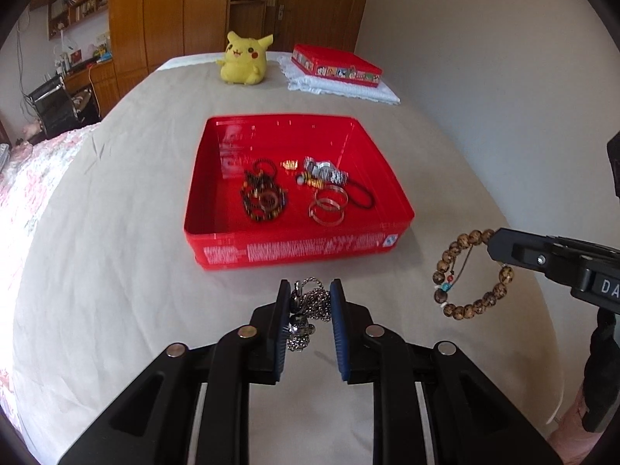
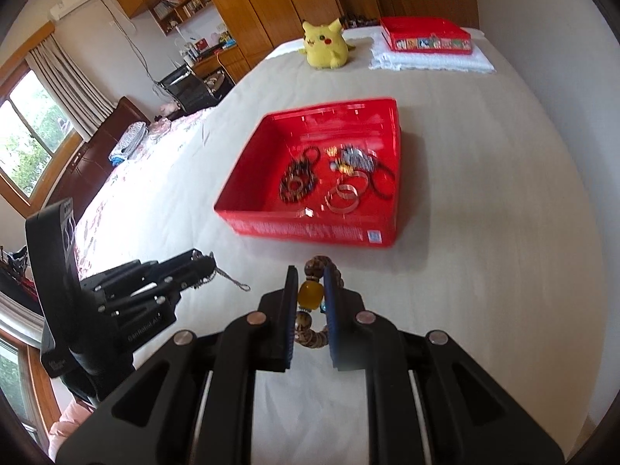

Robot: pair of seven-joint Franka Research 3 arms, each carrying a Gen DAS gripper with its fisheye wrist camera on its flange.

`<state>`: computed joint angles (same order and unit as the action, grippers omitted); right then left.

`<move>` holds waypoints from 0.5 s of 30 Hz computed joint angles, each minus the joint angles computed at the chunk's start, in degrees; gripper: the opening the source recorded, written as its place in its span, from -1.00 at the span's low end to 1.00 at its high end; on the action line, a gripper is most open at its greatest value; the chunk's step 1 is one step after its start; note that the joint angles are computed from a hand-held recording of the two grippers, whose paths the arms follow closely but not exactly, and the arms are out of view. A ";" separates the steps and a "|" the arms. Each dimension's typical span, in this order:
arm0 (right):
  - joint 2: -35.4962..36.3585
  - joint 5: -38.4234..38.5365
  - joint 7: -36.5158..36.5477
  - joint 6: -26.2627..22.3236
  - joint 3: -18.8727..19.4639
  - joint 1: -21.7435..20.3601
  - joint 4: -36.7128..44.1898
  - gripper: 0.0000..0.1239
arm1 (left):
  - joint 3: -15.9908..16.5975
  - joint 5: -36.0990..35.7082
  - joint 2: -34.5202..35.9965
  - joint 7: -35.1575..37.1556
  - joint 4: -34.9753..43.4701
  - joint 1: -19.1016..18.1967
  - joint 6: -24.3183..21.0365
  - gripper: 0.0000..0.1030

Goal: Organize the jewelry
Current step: 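Lift the chain and bracelet and carry both tools over the red tray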

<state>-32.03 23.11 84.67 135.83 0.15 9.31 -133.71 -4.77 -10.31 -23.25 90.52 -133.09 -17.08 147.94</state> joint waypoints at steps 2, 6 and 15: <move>1.53 0.10 -0.19 0.38 -0.11 0.13 1.65 -0.81 | 0.03 0.05 1.05 0.08 1.76 0.14 0.30 -0.61; 5.26 -0.12 -0.14 0.99 -0.07 0.13 5.56 -0.81 | 0.38 -0.88 3.56 0.72 6.12 0.46 0.85 -0.61; 16.15 -0.12 -0.22 2.63 -0.07 0.46 16.51 -0.81 | -0.60 -2.54 13.98 0.29 18.56 3.78 3.05 -0.61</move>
<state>-15.87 22.99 84.45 138.46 0.08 9.77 -117.19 -5.37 -12.85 -9.28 90.80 -114.53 -13.30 150.99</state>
